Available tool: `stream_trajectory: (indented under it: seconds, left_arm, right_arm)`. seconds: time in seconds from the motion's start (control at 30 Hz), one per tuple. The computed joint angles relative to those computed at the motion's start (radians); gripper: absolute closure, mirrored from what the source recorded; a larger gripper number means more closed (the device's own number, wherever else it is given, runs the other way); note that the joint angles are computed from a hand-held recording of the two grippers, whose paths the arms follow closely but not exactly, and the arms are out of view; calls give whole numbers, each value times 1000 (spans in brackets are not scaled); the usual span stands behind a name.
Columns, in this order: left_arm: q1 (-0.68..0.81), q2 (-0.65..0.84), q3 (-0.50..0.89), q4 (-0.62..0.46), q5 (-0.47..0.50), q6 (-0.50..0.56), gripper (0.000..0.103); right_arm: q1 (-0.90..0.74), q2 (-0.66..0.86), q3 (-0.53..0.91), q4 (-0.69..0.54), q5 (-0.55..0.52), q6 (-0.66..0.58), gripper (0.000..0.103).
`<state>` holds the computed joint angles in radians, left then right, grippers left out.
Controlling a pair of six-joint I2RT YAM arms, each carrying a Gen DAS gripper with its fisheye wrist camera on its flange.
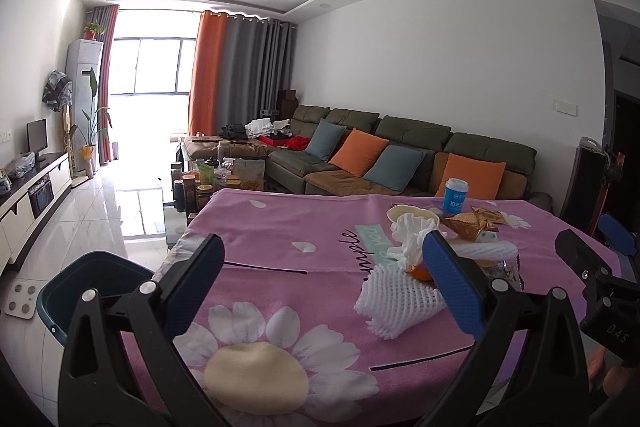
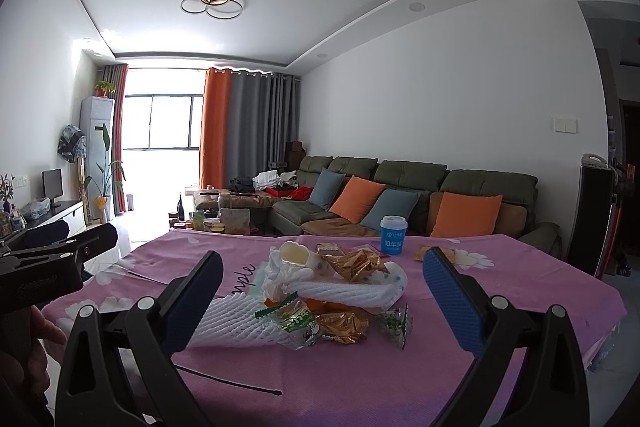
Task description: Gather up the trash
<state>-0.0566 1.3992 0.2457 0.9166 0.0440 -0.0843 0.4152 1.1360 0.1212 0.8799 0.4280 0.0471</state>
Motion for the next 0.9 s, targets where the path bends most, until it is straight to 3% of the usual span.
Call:
stream_trajectory:
  seconds: [0.4, 0.57, 0.9]
  left_arm:
    - [1, -17, -23, 24, -7, -3, 5]
    - [18, -8, -44, 82, 10, -24, 5]
    - [20, 5, -29, 59, 1, -28, 5]
  right_arm:
    - [10, 13, -1, 17, 14, -3, 7]
    - [12, 16, -5, 27, 22, -3, 7]
    - [3, -3, -5, 4, 11, 1, 7]
